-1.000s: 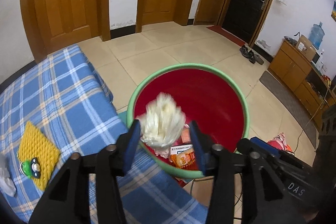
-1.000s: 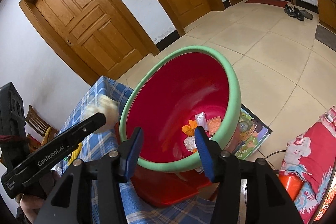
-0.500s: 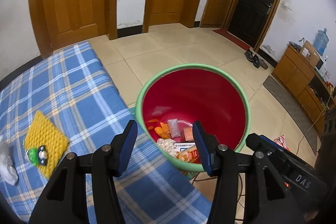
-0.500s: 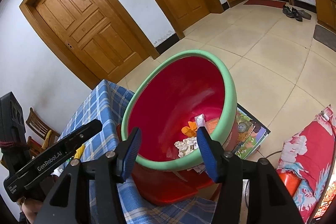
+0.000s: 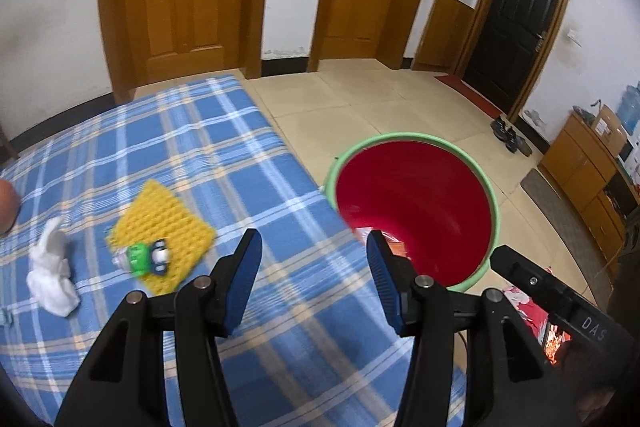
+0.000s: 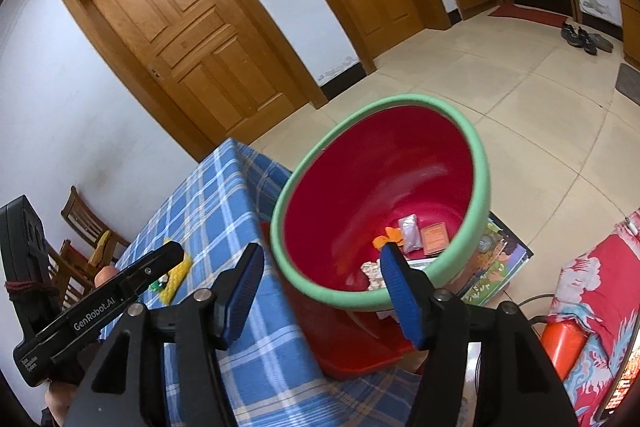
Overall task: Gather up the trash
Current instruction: 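Move both tools back over the remaining table items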
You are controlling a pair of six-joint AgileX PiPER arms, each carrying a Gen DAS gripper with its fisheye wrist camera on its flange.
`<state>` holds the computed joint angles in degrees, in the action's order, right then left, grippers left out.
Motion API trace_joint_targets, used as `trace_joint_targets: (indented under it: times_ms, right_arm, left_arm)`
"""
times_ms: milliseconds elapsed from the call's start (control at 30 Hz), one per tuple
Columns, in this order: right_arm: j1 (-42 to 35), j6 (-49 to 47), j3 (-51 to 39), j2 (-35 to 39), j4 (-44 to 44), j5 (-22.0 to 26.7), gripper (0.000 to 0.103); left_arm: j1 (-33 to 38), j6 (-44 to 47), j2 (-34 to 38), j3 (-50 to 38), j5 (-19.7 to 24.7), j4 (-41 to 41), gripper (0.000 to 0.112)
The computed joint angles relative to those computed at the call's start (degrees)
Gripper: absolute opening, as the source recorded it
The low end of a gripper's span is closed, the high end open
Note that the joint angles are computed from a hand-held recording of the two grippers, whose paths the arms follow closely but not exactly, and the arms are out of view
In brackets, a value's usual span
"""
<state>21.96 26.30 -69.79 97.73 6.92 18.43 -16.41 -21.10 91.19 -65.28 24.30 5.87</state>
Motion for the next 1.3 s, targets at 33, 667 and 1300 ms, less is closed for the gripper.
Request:
trace_joint_targets:
  times_ms: [33, 667, 1300]
  right_arm:
    - [0.44, 0.55, -0.31, 0.1, -0.64, 0.18, 0.064]
    - [7.93, 5.21, -8.5, 4.92, -6.22, 4.69, 0.066]
    - [14.58, 7.27, -23.45, 13.91, -11.47, 13.09, 0.066]
  left_arm:
    - [0.31, -0.79, -0.47, 0.45, -0.03, 0.75, 0.055]
    - [15.37, 5.11, -9.33, 9.62, -1.21, -3.32, 0.055]
    - [29.25, 7.45, -4.66, 12.1, -4.33, -1.04, 0.055]
